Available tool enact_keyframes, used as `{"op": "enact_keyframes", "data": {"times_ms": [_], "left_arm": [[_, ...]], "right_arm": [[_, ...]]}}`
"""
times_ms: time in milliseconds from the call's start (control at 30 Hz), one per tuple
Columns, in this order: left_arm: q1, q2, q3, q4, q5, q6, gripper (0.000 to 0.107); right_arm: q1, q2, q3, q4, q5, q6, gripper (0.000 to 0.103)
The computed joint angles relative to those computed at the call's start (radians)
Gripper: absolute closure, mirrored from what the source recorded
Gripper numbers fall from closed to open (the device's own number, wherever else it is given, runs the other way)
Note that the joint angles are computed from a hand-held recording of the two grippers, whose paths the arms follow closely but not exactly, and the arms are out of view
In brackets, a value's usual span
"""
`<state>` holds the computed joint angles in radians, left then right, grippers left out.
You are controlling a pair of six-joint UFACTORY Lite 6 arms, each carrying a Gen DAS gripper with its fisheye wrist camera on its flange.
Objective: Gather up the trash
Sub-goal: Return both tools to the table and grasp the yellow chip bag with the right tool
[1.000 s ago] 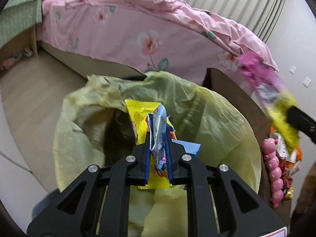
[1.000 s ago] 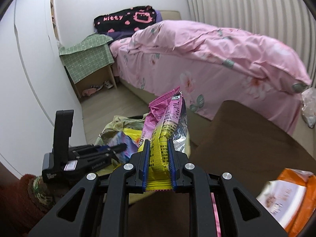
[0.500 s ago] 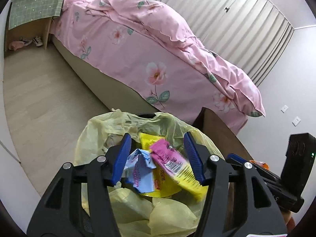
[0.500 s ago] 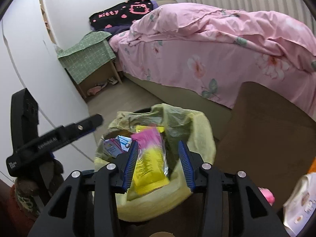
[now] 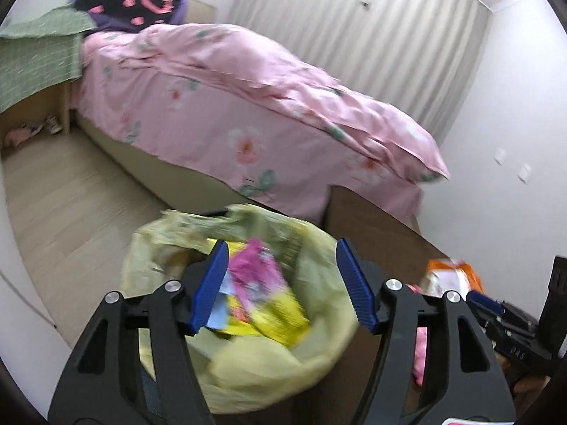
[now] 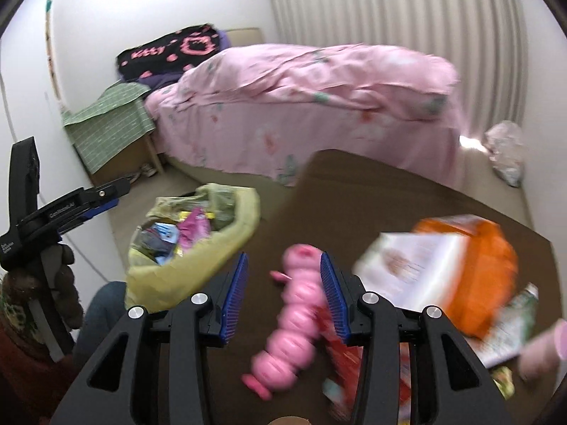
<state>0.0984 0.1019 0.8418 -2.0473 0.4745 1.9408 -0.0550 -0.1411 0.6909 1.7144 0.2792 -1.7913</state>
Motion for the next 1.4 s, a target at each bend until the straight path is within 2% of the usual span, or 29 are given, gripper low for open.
{"op": "enact_keyframes", "data": {"times_ms": [200, 267, 367, 400, 467, 533, 633, 800, 867, 967, 1033, 1067, 1100, 1133, 1200, 1333, 1400], "left_arm": [[-0.199, -0.097, -0.059, 0.002, -0.055, 0.009, 0.047], [-0.27, -0.118, -0.071, -0.009, -0.074, 0.03, 0.047], [-0.378, -0.123, -0.076, -0.006, -0.084, 0.063, 0.047], [-0.407, -0.104, -0.065, 0.024, -0.076, 0.041, 0.047], [-0.465, -0.06, -0.041, 0.069, -0.082, -0.001, 0.047], [-0.537, -0.012, -0.02, 0.07, -0.092, 0.009, 0.047], [-0.618, 0.039, 0.005, 0.098, -0.102, 0.008, 0.047], [-0.7, 0.195, 0.144, 0.321, -0.135, -0.29, 0.047], [-0.729, 0.263, 0.214, 0.388, -0.174, -0.417, 0.047], [-0.765, 0.324, 0.278, 0.353, -0.262, -0.43, 0.047], [-0.776, 0.339, 0.289, 0.349, -0.28, -0.44, 0.054], [-0.779, 0.348, 0.298, 0.384, -0.287, -0.471, 0.067], [-0.782, 0.349, 0.293, 0.391, -0.288, -0.464, 0.075], [-0.78, 0.335, 0.274, 0.356, -0.285, -0.417, 0.077], [-0.766, 0.292, 0.229, 0.312, -0.271, -0.338, 0.088], [-0.722, 0.171, 0.112, 0.344, -0.216, -0.335, 0.09], [-0.691, 0.107, 0.059, 0.379, -0.186, -0.36, 0.09]], "right_arm": [[-0.267, -0.269, -0.195, -0.206, 0.083, 0.091, 0.06], [-0.407, -0.334, -0.246, -0.257, 0.166, 0.095, 0.057], [-0.649, -0.352, -0.281, -0.345, 0.376, 0.049, 0.047], [-0.708, -0.359, -0.3, -0.363, 0.413, 0.017, 0.042], [-0.785, -0.387, -0.34, -0.405, 0.434, -0.018, 0.042], [-0.851, -0.382, -0.364, -0.452, 0.441, -0.048, 0.042], [-0.981, -0.34, -0.396, -0.412, 0.461, -0.164, 0.041], [-1.154, -0.161, -0.353, -0.38, 0.544, -0.255, 0.041], [-1.165, -0.118, -0.339, -0.377, 0.542, -0.259, 0.041], [-1.141, -0.093, -0.337, -0.37, 0.53, -0.254, 0.041], [-1.095, -0.086, -0.342, -0.363, 0.509, -0.23, 0.041], [-1.071, -0.085, -0.345, -0.354, 0.496, -0.223, 0.041], [-1.043, -0.089, -0.35, -0.338, 0.478, -0.217, 0.041], [-1.011, -0.095, -0.354, -0.319, 0.457, -0.212, 0.041], [-0.937, -0.106, -0.36, -0.272, 0.415, -0.2, 0.041], [-0.792, -0.161, -0.373, -0.181, 0.33, -0.181, 0.041], [-0.678, -0.192, -0.385, -0.092, 0.252, -0.225, 0.041]]}}
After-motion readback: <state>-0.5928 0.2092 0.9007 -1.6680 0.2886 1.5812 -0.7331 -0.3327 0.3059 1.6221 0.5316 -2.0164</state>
